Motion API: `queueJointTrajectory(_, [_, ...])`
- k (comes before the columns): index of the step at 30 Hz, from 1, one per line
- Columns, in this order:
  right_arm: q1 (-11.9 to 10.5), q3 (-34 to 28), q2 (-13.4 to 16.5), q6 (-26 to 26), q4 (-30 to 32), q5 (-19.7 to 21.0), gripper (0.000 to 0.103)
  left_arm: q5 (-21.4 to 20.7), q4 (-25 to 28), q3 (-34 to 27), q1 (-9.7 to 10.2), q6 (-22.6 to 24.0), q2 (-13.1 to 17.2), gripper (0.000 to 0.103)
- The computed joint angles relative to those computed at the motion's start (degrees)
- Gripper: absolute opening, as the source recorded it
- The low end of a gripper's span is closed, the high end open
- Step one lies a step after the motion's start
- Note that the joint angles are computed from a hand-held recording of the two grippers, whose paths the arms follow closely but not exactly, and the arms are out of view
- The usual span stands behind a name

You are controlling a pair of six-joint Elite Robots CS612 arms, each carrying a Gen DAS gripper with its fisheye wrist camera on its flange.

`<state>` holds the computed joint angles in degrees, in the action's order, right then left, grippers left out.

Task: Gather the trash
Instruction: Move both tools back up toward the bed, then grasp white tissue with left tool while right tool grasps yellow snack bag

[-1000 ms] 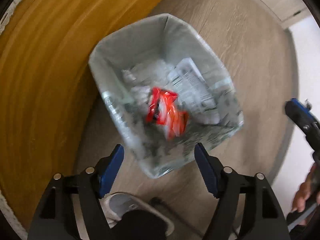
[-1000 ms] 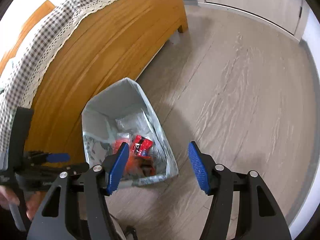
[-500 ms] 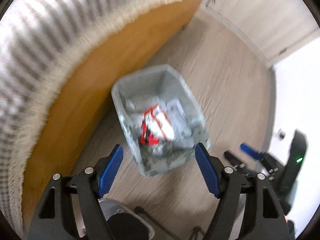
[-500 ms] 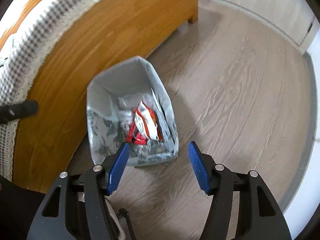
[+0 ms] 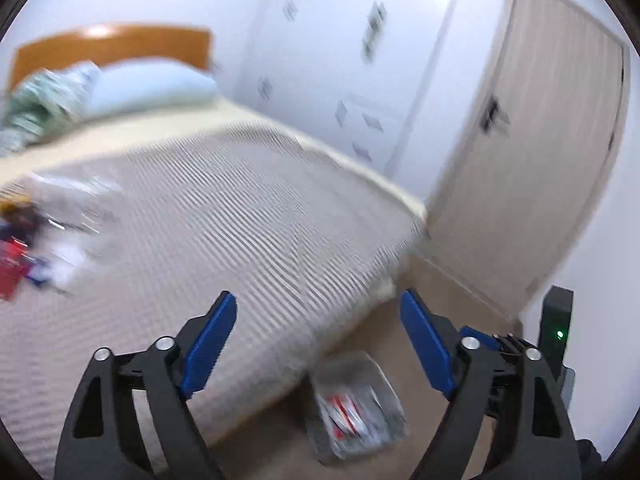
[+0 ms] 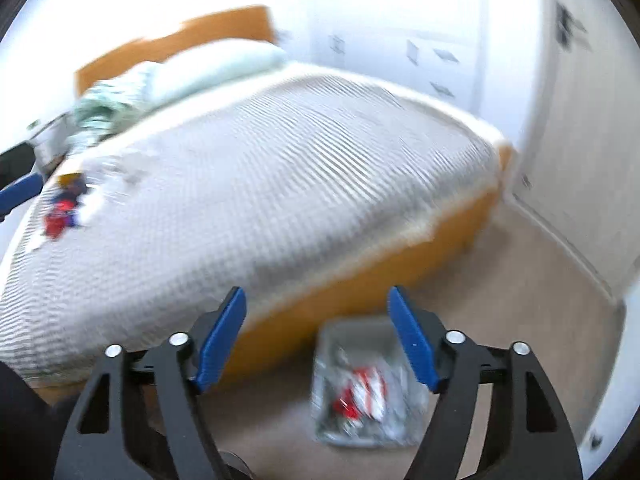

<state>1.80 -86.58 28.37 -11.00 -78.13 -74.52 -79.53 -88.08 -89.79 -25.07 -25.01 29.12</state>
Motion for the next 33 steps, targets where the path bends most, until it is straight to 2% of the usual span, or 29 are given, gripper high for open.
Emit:
queueJointTrajectory(3, [2.85, 0.59, -1.42, -0.93, -0.96, 3.75, 0.074, 8.35, 0.97, -5.20, 1.26, 0.04, 1.25, 0.085])
queueJointTrajectory(5, [4.87, 1.31, -1.97, -0.58, -2.06, 5.98, 0.074, 17.41, 7.02, -7.95, 1.74, -0.64, 1.64, 0.085])
queueJointTrajectory(7, [6.58, 2.12, -2.25, -0.01, -3.20, 6.61, 0.074, 23.29, 12.21, -10.52, 2.92, -1.98, 2.37, 0.085])
queueJointTrajectory(10, [9.74, 5.12, -3.35, 0.86, -3.45, 7.06, 0.074, 26.73, 14.82, -13.59, 5.20, -2.71, 4.07, 0.085])
queueJointTrajectory(12, [11.92, 7.50, -3.98, 1.80, -3.49, 8.07, 0.074, 30.12, 19.69, -15.62, 6.92, -6.13, 5.10, 0.086])
queueJointTrajectory(14, [14.02, 9.99, -4.65, 1.25, -4.10, 7.87, 0.074, 30.21, 27.26, -16.60, 9.85, -14.27, 5.13, 0.085])
queueJointTrajectory(16, [16.23, 12.42, -5.50, -0.66, -3.81, 7.07, 0.074, 27.18, 30.97, -17.00, 12.61, -21.83, 5.13, 0.085])
queueJointTrajectory(17, [17.42, 14.21, -6.16, -2.41, -3.61, 7.00, 0.074, 25.43, 31.02, -17.10, 13.95, -23.52, 5.36, 0.085])
queueJointTrajectory(19, [19.32, 17.81, -7.15, -4.56, -5.50, 7.14, 0.074, 23.50, 28.72, -17.13, 16.20, -23.18, 6.42, 0.085])
queueJointTrajectory(20, [19.98, 19.60, -7.68, -4.70, -6.78, 6.87, 0.074, 23.46, 29.66, -16.80, 16.88, -23.19, 6.48, 0.085])
queueJointTrajectory(21, [20.38, 21.05, -8.21, -4.63, -7.55, 6.86, 0.074, 23.75, 31.70, -16.13, 17.40, -23.32, 6.23, 0.085])
queueJointTrajectory(26, [21.44, 27.58, -9.95, -1.10, -11.36, 8.05, 0.074, 23.19, 41.41, -10.81, 21.11, -16.92, 5.12, 0.086])
queueJointTrajectory(29, [21.83, 29.29, -10.23, -1.73, -10.49, 7.21, 0.074, 21.55, 36.17, -9.03, 23.07, -12.12, 5.94, 0.086])
queueJointTrajectory(31, [21.64, 29.98, -10.61, -3.00, -9.23, 6.55, 0.074, 20.19, 35.92, -5.93, 24.27, -11.57, 4.88, 0.086])
queueJointTrajectory(33, [21.21, 32.18, -11.63, -2.16, -9.40, 8.16, 0.074, 17.59, 34.86, -4.68, 25.03, -11.36, 4.38, 0.086])
